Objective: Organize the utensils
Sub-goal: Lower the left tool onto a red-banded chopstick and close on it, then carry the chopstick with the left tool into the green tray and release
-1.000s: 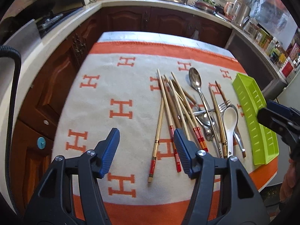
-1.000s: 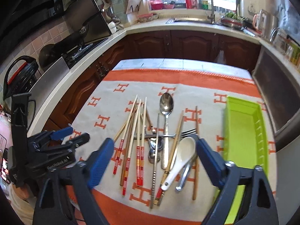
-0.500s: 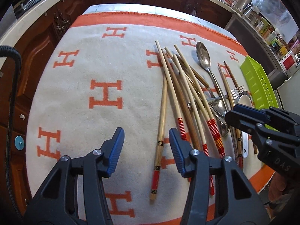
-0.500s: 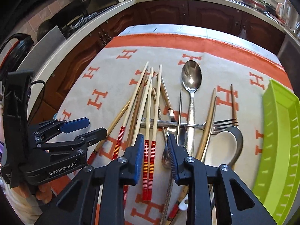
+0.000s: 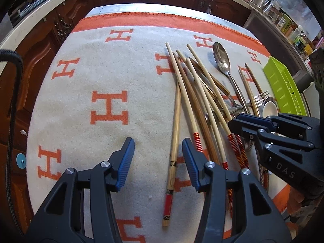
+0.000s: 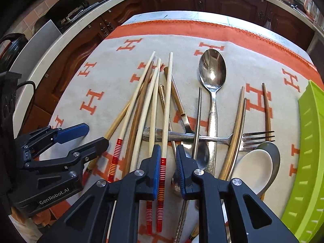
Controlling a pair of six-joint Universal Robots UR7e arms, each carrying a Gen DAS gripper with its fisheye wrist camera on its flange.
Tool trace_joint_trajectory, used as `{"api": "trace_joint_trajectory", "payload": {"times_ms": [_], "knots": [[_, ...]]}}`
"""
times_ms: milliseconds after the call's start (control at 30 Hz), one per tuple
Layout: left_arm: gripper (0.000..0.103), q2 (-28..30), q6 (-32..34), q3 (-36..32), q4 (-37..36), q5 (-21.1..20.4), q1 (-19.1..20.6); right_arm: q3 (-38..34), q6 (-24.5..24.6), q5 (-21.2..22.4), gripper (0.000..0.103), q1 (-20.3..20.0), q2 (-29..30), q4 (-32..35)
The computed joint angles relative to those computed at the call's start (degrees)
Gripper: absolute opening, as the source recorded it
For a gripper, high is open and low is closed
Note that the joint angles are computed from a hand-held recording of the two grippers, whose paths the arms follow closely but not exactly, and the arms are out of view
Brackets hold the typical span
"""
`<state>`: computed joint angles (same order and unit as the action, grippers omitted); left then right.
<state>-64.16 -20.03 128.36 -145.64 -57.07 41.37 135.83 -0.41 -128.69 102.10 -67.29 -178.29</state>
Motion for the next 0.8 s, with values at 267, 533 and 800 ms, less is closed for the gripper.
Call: {"api": "trace_joint_trajectory", "payload": {"times_ms": [267,533,800], "knots": [[0.036,2.0,0.61,0.09,-0.51,4.32,-1.49,-0.88,-1.09,-2.13,0.015,0.96,1.05,1.64],[0.005,0.42,-0.14,0.82,-0.88,3.33,-0.74,-0.47,-0.78,0.38,0.014,-0.2,-0.81,3.37],[0.004,-3.06,-4.06,3.18,0.47,3.35,-1.1,-0.05,1.24,1.53,0.006,-0.66,-1.83,3.47]]}}
